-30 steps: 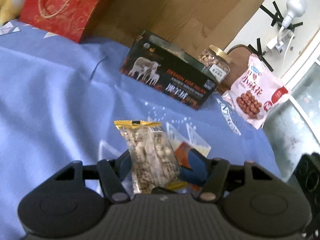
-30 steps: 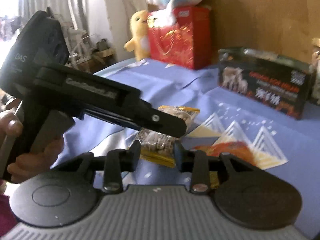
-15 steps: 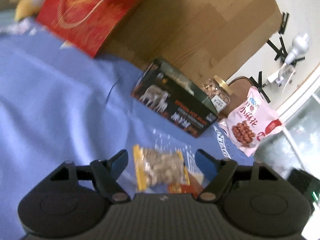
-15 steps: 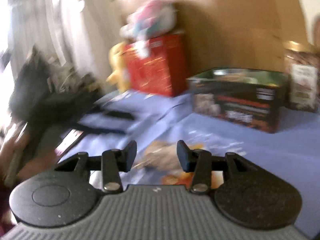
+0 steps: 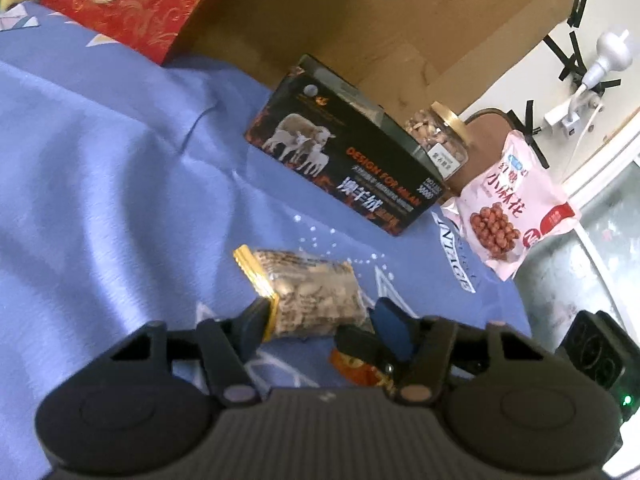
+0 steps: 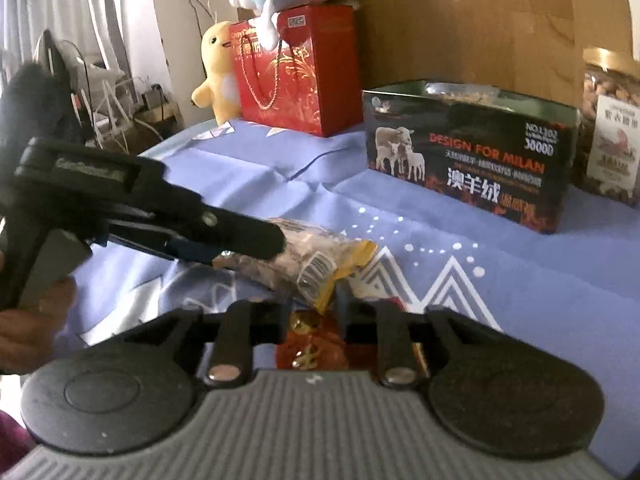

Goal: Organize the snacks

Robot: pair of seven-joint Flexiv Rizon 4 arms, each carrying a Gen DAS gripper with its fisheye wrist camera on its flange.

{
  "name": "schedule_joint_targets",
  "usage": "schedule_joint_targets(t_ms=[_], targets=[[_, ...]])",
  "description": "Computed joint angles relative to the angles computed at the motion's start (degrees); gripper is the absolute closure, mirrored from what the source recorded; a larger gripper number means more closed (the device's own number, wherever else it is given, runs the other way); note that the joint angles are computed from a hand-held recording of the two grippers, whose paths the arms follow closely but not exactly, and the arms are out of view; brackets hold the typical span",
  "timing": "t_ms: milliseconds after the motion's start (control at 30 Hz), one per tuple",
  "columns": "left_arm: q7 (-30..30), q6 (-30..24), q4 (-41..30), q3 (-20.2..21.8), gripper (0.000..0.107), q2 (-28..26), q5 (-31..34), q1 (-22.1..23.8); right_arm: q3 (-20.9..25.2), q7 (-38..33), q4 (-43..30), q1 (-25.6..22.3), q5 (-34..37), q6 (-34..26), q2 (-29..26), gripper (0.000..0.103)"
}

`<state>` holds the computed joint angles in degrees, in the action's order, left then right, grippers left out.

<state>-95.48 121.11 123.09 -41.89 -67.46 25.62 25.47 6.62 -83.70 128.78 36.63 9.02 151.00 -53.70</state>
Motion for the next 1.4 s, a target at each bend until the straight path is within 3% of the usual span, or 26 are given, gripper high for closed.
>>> schedule_joint_targets(t_ms=[233, 333, 500, 600, 667, 733, 833, 900, 1000, 1067, 1167, 1300, 1400], targets=[[2.8, -2.7, -5.2, -5.0, 0.051, 3.2, 0.6, -1.2, -1.7, -1.9, -1.9, -1.0, 3.7, 8.2, 0.5, 0.082], [5.1, -4.1, -10.1, -5.9, 0.051, 4.3, -0.1, -4.2, -3.0, -2.8, -4.1, -1.9, 5.8, 8.1, 1.2, 0.082], [9.1, -9.7, -20.4, -7.2, 0.051, 1.9, -4.4, -9.3, -4.9, -2.8, -9.5, -4.9, 7.6, 4.3, 0.9, 0.081], [10.6, -10.9, -25.4, -4.2, 0.047, 1.3, -9.3, -14.1, -6.9, -4.8, -13.8, -3.9, 11.4, 1.2, -1.2, 0.077], [10.2, -11.8, -26.4, -1.4, 0.046, 2.6, -12.7, -16.6, -7.5, -5.9, -16.1, -2.9, 15.8, 1.1, -2.7, 0.056], [11.3, -11.8, -24.8, -4.5, 0.044, 0.9, -11.2, -14.0, -5.9, -3.7, -15.4, -4.8, 15.3, 3.8, -3.2, 0.055], [11.5, -7.6, -18.9, -6.1, 0.039, 1.6, -8.3, -10.3, -3.6, 0.5, -10.7, -8.5, 10.5, 6.2, -1.0, 0.055], [11.1, -7.9, -14.7, -7.5, 0.038, 2.4, -6.0, -6.9, -0.4, 7.4, -4.8, -14.4, 0.0, 9.2, 0.3, 0.055], [11.9, -11.5, -7.3, -9.7, 0.038, 2.1, -4.4, -0.8, 2.7, 17.7, 4.2, -24.4, -21.7, 11.9, 0.0, 0.055], [13.0, -14.6, -3.3, -11.2, 0.038, 0.2, -5.4, 3.0, 2.8, 20.8, 8.1, -26.6, -28.4, 11.2, -0.5, 0.055], [13.8, -14.8, 1.5, -11.7, 0.038, -2.6, -7.5, 6.2, 3.4, 21.9, 11.5, -25.5, -29.0, 9.5, -1.5, 0.055], [16.2, -15.3, 5.1, -15.4, 0.037, -11.4, -7.2, 12.3, 5.3, 21.9, 12.7, -23.7, -27.1, 12.7, -3.4, 0.055], [17.4, -16.3, 5.5, -15.6, 0.033, -14.1, -8.6, 12.6, 5.5, 22.6, 11.8, -21.8, -25.7, 12.7, -3.7, 0.054]])
